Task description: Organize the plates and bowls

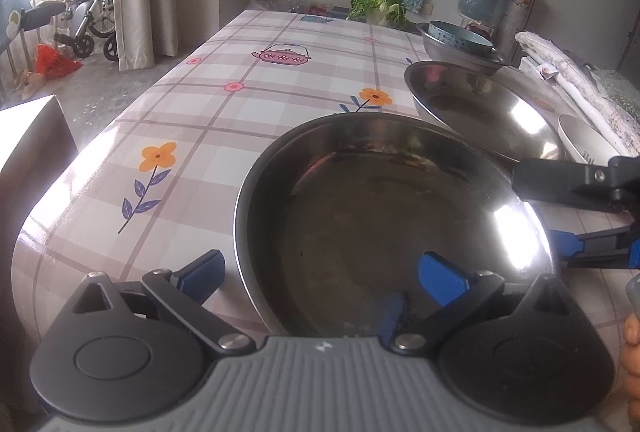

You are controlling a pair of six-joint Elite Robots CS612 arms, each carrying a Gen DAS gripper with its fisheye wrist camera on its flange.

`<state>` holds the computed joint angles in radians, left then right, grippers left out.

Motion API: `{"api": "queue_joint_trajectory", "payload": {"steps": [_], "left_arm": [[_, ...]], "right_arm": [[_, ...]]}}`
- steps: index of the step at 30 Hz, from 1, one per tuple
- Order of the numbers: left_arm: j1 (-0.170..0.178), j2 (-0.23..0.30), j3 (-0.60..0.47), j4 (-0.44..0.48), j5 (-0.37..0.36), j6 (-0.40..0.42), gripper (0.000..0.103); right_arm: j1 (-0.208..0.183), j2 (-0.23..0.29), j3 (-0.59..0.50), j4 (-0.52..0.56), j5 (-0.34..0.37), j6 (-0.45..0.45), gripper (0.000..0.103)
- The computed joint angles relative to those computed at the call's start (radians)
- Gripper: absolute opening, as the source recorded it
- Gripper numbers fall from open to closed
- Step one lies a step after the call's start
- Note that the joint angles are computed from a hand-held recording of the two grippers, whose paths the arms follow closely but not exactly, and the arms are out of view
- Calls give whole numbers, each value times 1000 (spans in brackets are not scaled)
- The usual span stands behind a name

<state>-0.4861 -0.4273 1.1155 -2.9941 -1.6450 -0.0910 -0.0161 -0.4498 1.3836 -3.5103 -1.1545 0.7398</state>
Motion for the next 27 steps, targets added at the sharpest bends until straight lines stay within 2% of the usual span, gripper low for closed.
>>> {"api": "queue_joint_trajectory", "payload": {"steps": [5,17,23,27], "left_arm": [[3,-1,-2,9,-8,-1,103],[-10,-5,-2,43,42,55,103],[-6,-4,-15,66,24,16,103],[-5,-5,-19,80,21,19,103]], "right_arm": [[-3,2,-2,1,11,-1,102],[-8,3,-6,12,36,-10,102],[-8,4,-7,12,36,-11,102],[-7,4,-6,10,35,-11,102]]}}
